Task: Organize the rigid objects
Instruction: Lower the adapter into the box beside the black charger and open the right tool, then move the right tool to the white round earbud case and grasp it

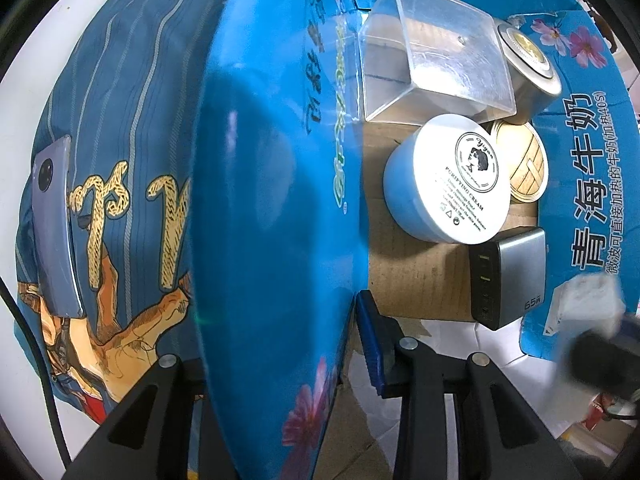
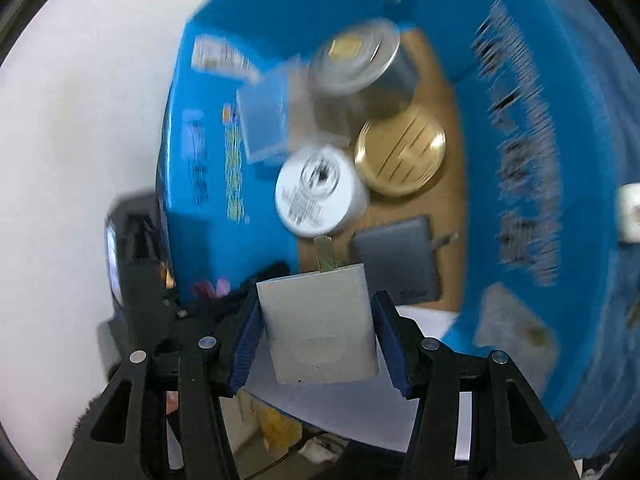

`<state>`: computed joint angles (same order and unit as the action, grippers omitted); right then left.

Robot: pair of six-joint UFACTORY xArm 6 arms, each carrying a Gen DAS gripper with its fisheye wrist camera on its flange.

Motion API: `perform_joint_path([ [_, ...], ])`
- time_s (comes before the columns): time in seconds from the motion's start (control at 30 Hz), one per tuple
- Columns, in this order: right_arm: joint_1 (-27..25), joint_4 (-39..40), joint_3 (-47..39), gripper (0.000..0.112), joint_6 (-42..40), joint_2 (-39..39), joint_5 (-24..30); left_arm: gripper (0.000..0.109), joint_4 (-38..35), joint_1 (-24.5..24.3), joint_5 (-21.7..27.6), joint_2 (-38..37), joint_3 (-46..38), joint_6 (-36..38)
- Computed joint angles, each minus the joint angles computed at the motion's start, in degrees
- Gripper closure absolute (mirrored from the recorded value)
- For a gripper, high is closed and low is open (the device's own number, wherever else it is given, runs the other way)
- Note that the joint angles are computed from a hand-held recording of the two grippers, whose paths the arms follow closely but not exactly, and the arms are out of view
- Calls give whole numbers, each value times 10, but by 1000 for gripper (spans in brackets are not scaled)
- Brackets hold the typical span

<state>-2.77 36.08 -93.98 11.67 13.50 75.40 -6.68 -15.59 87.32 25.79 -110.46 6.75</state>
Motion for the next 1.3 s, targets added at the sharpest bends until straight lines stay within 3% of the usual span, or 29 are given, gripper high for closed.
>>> perform_joint_path([
  [0.43,27,21,18,54,0,22,-23,77,1,0,-5,0,5,2],
  [0.63,15,31,2,53,4,44,10,77,1,-1,-4,3,2,1],
  [0.77,13,28,15,37,3,34,6,77,1,-1,-2,4,-1,0],
  [0.8,12,20,19,28,3,29,3,77,1,-1,-2,5,-2,1],
  [0.97,38,-154,7,24,43,-9,-10,77,1,-2,-1,6,-4,-2],
  [1.03,43,-191,3,15,54,-22,-8,77,1,-2,-1,6,-4,-2],
  [1.17,50,-268,-20,15,79,-34,2,77,1,-2,-1,7,-4,-2],
  [1.3,24,-280,-27,15,82,-48,25,77,1,-2,1,8,-7,-1],
])
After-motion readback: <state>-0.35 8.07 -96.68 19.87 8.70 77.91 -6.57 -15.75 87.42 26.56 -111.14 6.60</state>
